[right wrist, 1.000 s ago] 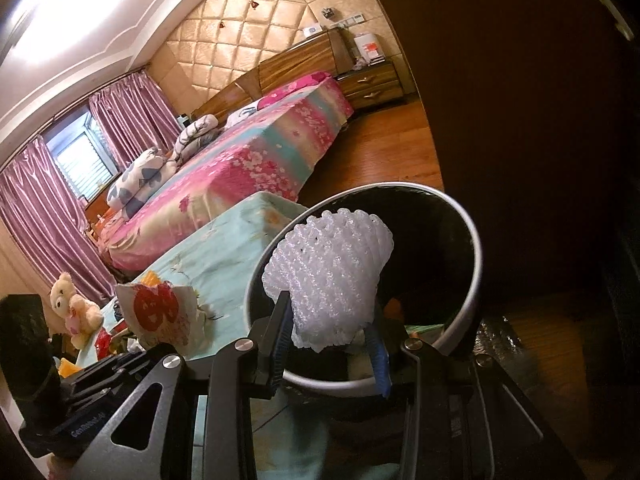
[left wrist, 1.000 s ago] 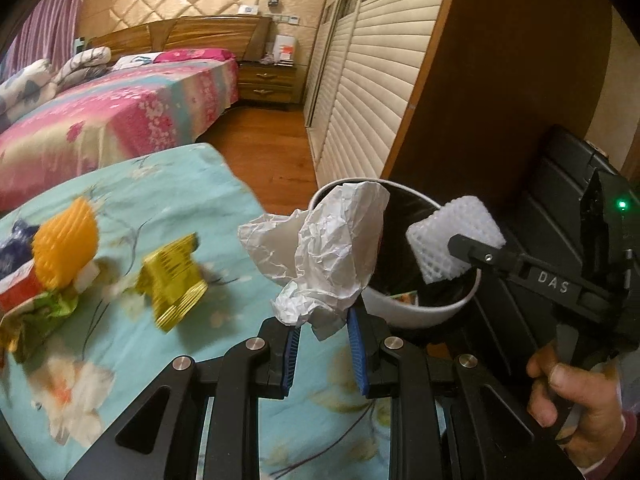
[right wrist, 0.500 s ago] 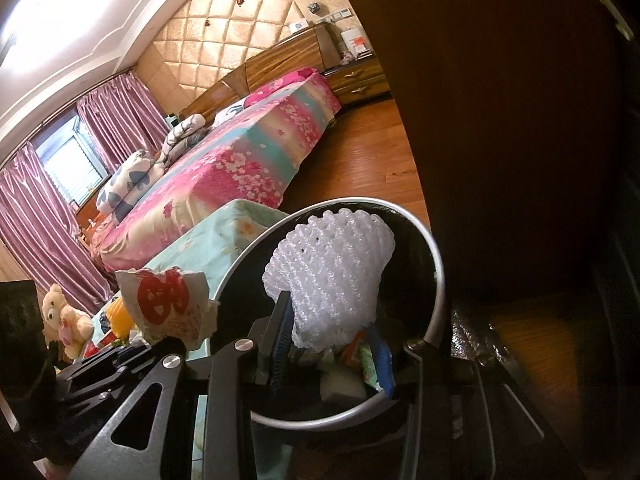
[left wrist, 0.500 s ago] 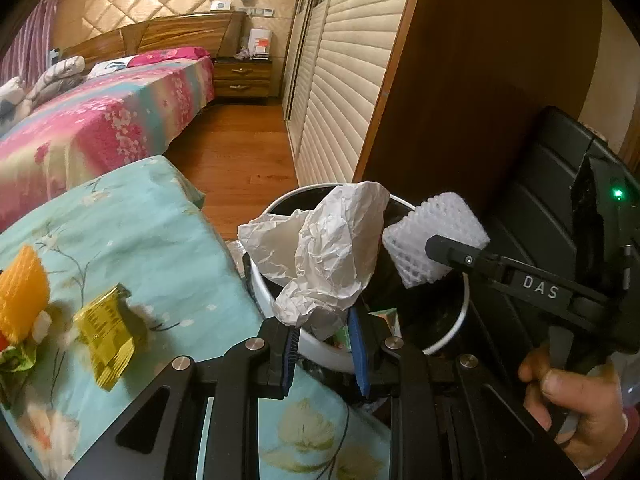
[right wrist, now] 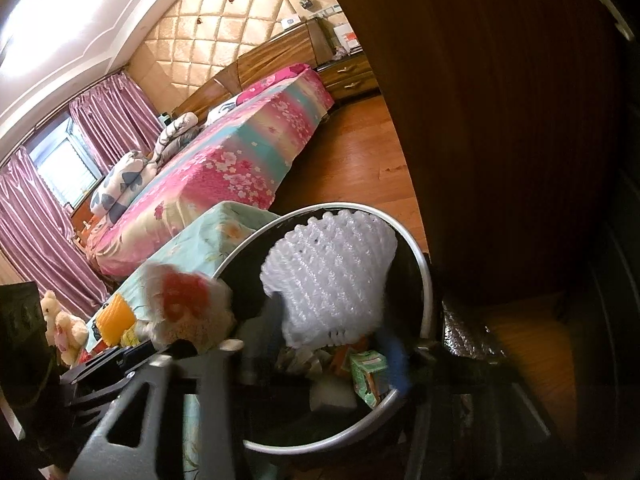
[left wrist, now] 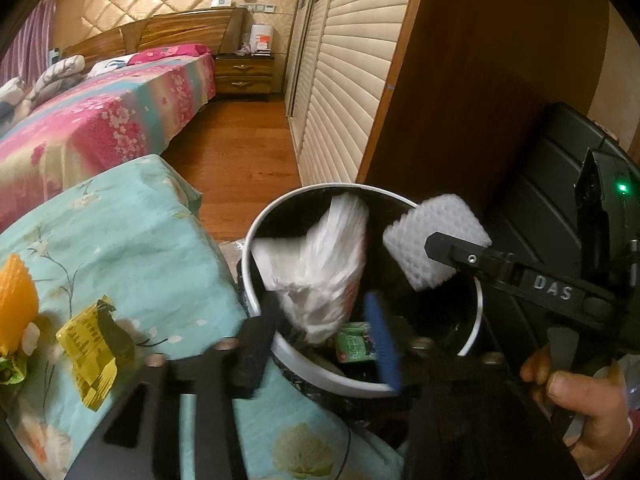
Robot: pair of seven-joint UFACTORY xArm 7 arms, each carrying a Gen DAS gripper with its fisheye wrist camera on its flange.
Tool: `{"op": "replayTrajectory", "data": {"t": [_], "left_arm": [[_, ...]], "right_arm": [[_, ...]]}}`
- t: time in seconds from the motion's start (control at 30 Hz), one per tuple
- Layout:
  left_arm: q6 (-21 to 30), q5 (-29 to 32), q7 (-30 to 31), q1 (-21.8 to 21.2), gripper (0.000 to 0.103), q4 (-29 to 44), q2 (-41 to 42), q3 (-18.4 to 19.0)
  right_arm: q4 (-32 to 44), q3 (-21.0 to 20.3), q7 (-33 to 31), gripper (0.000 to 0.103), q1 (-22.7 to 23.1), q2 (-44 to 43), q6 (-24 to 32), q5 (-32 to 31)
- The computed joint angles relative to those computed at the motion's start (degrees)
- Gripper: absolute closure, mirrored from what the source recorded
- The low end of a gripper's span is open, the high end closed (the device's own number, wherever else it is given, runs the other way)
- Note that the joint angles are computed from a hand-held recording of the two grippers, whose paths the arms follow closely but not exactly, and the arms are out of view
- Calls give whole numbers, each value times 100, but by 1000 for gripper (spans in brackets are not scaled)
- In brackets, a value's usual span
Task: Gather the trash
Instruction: 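Open left tool to drop the bag while right tool drops the sleeve, then move both open tools back over the table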
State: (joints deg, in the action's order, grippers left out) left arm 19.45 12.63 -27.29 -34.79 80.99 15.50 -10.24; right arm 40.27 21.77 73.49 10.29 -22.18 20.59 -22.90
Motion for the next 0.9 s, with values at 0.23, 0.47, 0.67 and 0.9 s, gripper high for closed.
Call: {"op": "replayTrajectory", "data": {"t": [0.23,0.47,0.67,0.9], "left_arm": [[-216,41,-310,45,43,-594,-409,5],[-501,77,-712,331,41,-1624,-1228,-88],[-615,142,-1074,719,41,-2394,-1960,-256],[-639,-92,-1110,1123,40,-3157,-2748,-418]], "right_arm": [[-86,95,173,28,-33,-156,-4,-15],[96,409,478,21,-109,-70,79,-250],[405,798,1110,13,-132,181,141,-870],[840,774,1584,13,224,687,175,-1493]]}}
